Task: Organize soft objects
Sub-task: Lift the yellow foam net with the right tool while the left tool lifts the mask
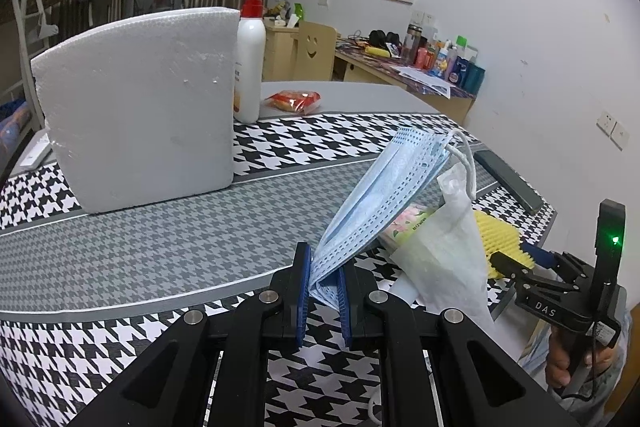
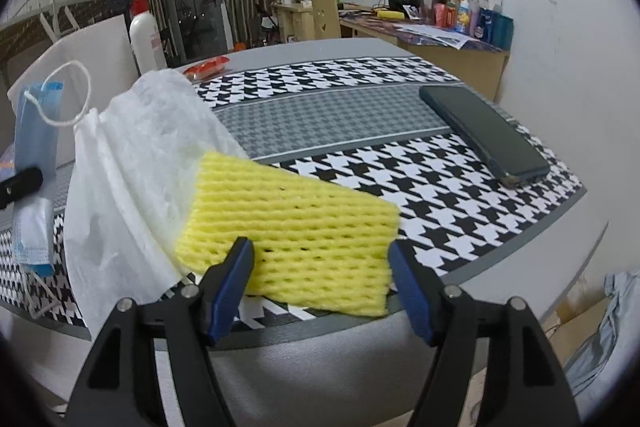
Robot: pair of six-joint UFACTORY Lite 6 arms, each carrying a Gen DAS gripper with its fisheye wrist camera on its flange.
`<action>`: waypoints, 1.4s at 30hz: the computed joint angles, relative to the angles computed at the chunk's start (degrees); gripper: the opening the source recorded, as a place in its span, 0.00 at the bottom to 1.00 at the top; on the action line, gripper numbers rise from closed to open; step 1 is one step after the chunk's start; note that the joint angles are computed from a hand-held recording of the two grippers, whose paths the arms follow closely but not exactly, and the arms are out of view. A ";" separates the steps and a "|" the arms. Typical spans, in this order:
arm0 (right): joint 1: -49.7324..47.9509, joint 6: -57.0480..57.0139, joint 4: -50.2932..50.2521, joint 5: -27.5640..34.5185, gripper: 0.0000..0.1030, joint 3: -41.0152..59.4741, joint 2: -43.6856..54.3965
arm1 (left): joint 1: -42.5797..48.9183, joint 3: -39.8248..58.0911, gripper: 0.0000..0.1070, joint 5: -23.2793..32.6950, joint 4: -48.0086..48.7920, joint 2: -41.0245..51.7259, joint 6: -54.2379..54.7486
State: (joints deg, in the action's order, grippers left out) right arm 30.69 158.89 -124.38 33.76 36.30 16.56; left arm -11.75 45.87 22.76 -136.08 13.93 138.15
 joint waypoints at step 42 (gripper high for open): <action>13.19 -19.31 16.65 8.10 0.20 4.37 -14.75 | 6.55 -4.71 0.13 -1.61 7.15 -17.31 -5.16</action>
